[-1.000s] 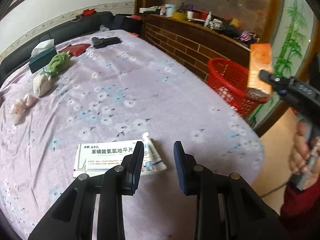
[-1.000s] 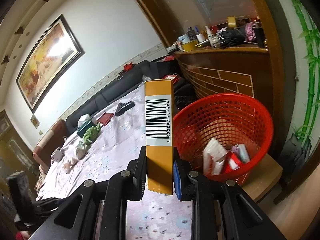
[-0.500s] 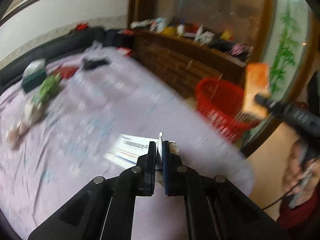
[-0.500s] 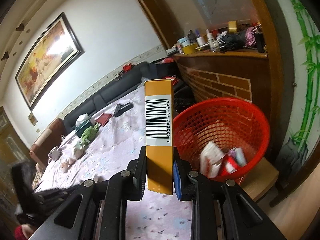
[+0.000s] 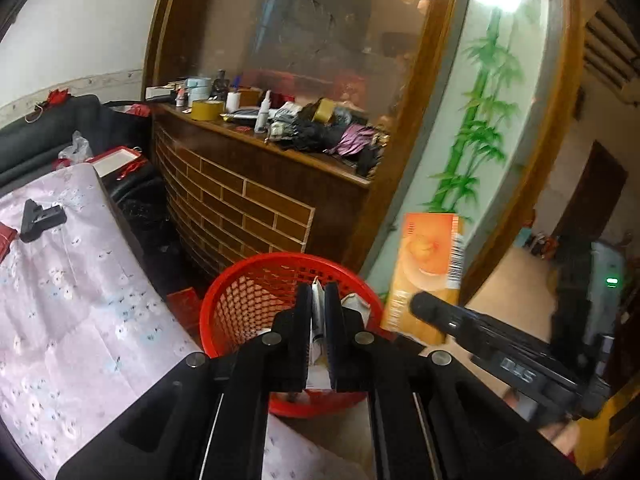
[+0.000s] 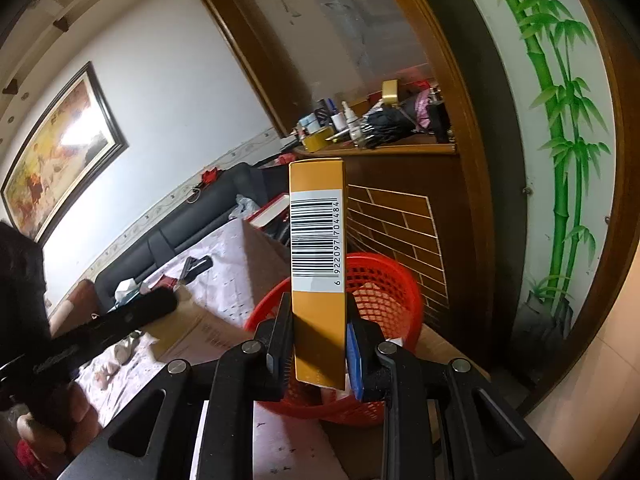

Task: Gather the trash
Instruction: 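Carry both items to the red wastebasket and open both grippers over it, then return both grippers to the bed toward the plastic bag and glove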

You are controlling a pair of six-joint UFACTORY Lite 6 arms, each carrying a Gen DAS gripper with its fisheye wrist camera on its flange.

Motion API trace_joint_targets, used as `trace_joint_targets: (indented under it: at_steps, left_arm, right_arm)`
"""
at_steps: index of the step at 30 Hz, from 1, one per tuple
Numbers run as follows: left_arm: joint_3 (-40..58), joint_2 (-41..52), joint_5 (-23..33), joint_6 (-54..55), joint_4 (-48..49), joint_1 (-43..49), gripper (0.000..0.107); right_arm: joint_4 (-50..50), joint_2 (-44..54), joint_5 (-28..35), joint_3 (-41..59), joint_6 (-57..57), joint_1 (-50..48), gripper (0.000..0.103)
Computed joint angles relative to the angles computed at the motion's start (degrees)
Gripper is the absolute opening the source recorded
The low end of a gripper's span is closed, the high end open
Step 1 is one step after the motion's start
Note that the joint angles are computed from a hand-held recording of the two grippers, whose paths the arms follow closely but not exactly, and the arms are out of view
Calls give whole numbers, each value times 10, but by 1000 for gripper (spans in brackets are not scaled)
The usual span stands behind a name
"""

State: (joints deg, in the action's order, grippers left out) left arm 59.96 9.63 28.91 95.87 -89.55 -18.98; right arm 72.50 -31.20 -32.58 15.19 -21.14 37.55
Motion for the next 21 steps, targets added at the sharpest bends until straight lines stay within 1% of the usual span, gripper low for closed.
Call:
trace_joint_targets:
  at_steps: [1,3,5,6,8,10,13,15,16,17,18,21]
  left_arm:
    - [16,18,-14,-23,14,-4,26]
    - [9,20,-6,-24,3,11,42]
    - [-4,15,6,-10,-7,37,43]
    - [-10,11,9,-14,1,47,43]
    - [-31,-7,17,-10,12,74,44]
    - [-73,-41,5,23,10,103,57]
    - [-137,-92,-1,86,-11,156,59]
    - [-173,-121,-18,124,-19,185,60]
    - [-198,-141,-35,163,-44,200,62]
    - [-213,-153,-42,190,-61,212,65]
    - [-234,-168,-51,229,-88,230,70]
    - [-281,-198,-63,335,-160,289,72]
  right_arm:
    - [-18,9,11,3,11,-14,24]
    - [-74,40,36,15,53,-51,27]
    - [-123,80,50,33,90,-76,27]
    - [-142,111,54,48,100,-85,41]
    - [-136,164,57,80,82,-92,60]
    - [-134,182,42,84,88,-83,60]
    - [-157,165,30,65,132,-68,61]
    - [-145,161,22,62,137,-41,61]
    - [-139,168,18,69,136,-24,61]
    - [-132,177,14,77,132,-6,60]
    - [-121,192,9,89,124,13,61]
    - [-99,251,2,144,104,61,61]
